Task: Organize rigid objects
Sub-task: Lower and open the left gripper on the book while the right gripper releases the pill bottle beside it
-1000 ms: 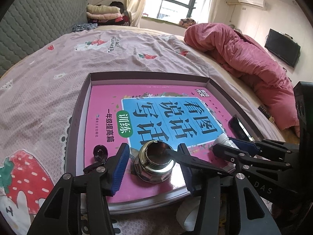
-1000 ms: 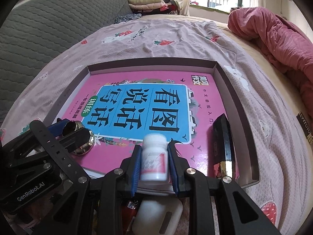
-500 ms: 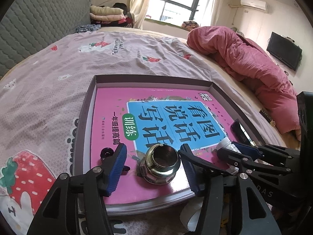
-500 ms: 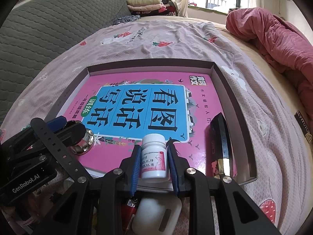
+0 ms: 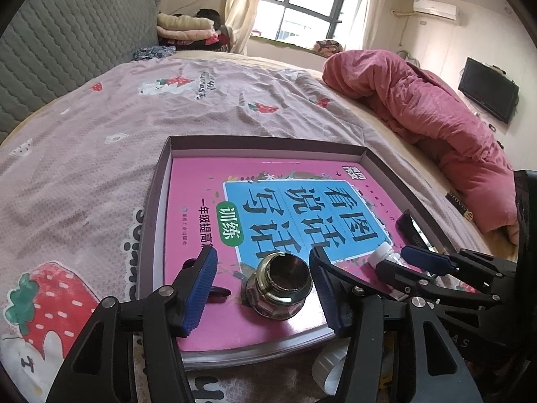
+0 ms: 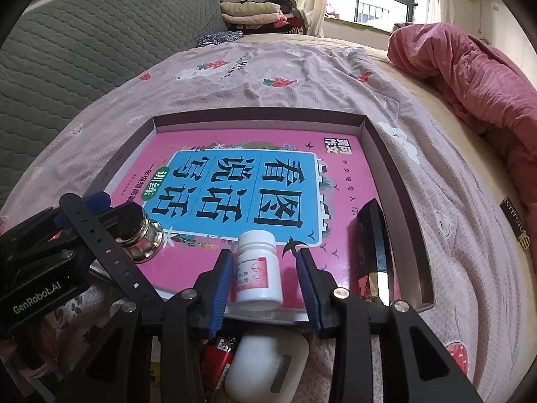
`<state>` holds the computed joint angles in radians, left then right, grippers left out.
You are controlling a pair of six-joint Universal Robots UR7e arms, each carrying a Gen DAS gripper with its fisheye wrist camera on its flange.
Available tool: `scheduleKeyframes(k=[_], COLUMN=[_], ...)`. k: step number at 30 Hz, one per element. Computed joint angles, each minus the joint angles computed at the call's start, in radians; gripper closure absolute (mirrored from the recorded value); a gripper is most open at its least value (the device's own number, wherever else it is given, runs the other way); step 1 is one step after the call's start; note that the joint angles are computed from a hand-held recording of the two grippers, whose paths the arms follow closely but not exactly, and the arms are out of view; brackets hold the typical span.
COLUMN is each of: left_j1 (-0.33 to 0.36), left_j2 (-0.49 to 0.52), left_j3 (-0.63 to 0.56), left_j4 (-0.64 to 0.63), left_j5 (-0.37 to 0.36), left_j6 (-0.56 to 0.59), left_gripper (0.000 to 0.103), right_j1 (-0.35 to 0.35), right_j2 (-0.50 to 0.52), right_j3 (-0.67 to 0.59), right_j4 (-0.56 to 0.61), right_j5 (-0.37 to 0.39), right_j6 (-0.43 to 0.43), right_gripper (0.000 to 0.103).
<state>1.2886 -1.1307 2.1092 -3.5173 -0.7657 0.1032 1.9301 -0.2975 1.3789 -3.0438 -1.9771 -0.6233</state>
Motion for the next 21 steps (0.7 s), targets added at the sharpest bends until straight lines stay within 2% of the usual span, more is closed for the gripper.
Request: scheduleKeyframes(k=[10,21], left_j1=[-0.012,-0.057], left_j2=[-0.004,-0.025], left_j3=[0.011,0.068], left_j4=[-0.008,-0.070], left_j5=[0.025,0.096], left_j6=[0.007,0.039], left_gripper=[0.044,0.044], right_j1=[-0.006,-0.007], right_j2=[-0.024,-0.053], right_j3=[0.030,0.072], right_j4=[-0.015,-0.040], right_j5=[0.015,0.027], right_j6=[0.014,0.008], right_gripper=[0.061,0.061])
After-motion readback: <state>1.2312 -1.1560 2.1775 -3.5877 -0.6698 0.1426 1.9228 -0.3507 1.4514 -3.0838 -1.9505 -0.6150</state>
